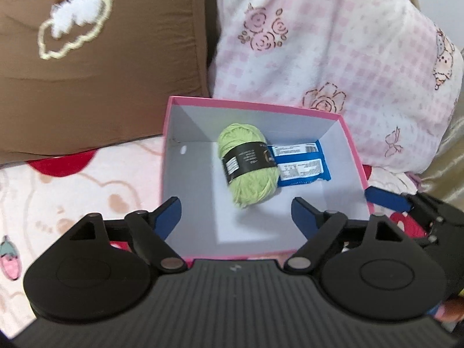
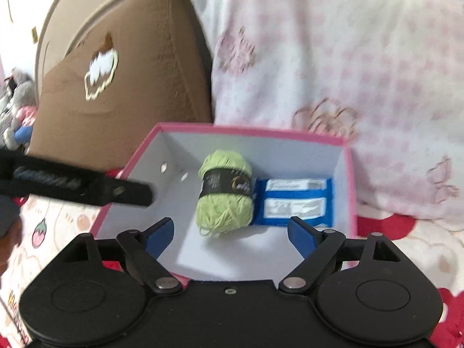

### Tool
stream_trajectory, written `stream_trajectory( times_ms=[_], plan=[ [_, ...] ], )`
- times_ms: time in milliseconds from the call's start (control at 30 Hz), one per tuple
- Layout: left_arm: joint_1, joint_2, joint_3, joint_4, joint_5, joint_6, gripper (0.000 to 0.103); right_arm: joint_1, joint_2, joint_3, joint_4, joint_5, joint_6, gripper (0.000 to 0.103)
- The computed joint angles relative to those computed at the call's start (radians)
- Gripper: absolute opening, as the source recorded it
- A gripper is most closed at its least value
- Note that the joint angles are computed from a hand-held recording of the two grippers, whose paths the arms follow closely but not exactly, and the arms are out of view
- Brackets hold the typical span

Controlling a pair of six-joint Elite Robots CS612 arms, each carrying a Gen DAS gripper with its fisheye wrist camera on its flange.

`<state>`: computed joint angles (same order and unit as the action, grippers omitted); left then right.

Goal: Organize objects
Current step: 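Withdraw the left tool from the box toward the orange sponge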

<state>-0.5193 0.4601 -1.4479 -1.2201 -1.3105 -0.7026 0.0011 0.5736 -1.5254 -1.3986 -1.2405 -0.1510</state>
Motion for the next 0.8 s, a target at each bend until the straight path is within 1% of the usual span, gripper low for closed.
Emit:
stream_trajectory(
  times_ms=[133,200,267,433,633,800],
  plan=[
    [-0.016,-0.004,-0.048,0.063,0.033,0.004,0.091,-0.010,-0.005,-0.031,0.043,0.040,0.016,0.089],
    [-0.021,-0.004,-0.065,0.083,0.036,-0.002,0.094,-0.009,-0.006,-0.045,0.056,0.030,0.011,0.091],
    [-0.028,-0.003,-0.085,0.110,0.045,-0.021,0.095,-0.006,-0.005,-0.059,0.062,0.009,0.003,0.096],
    [-0.039,0.002,-0.125,0.160,0.031,-0.039,0.098,0.000,-0.007,-0.090,0.108,-0.032,-0.013,0.096],
    [-0.051,0.006,-0.171,0.207,0.027,-0.041,0.101,-0.010,-0.015,-0.134,0.213,-0.011,-0.043,0.096],
    [-0.055,0.012,-0.202,0.228,0.001,-0.060,0.102,-0.019,-0.026,-0.164,0.294,0.016,-0.064,0.096]
  ],
)
